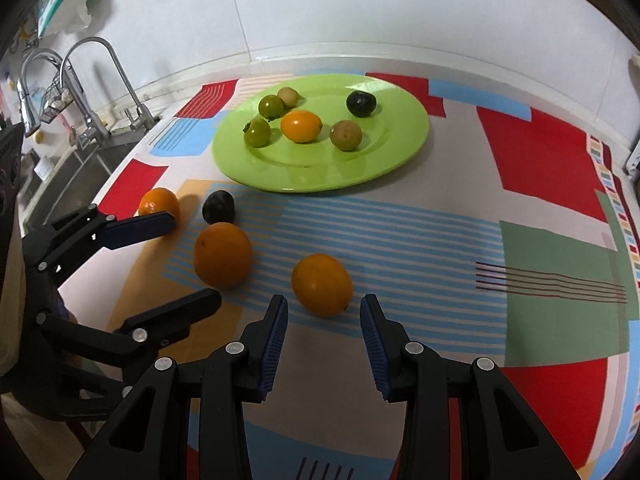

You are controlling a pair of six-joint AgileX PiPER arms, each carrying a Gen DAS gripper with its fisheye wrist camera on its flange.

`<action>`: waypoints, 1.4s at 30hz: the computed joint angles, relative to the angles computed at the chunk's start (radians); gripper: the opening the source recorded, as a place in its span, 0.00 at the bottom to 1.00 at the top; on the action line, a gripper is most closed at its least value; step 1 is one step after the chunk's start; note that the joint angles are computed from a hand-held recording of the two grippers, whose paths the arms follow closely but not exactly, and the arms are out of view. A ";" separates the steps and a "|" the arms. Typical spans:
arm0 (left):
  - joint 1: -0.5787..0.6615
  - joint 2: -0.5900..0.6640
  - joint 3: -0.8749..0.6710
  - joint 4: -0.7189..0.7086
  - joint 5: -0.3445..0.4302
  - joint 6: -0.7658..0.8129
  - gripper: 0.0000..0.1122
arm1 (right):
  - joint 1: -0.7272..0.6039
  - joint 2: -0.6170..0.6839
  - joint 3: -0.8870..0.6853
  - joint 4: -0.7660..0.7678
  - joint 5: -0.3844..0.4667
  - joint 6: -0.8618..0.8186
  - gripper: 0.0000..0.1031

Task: Organize fruits
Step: 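Grasp the large orange with the left tool while the right tool grasps a smaller orange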

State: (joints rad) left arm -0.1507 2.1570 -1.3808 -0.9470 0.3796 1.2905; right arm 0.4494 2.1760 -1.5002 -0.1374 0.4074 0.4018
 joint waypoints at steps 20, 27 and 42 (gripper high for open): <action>0.008 0.057 -0.076 0.057 0.076 -0.090 0.37 | -0.008 0.022 -0.027 0.053 -0.005 -0.090 0.32; 0.016 0.020 -0.038 0.031 0.065 -0.071 0.37 | -0.001 -0.004 0.001 0.054 -0.024 -0.080 0.32; 0.039 -0.073 0.063 -0.057 0.027 0.010 0.37 | 0.039 -0.055 0.055 -0.078 -0.056 0.073 0.30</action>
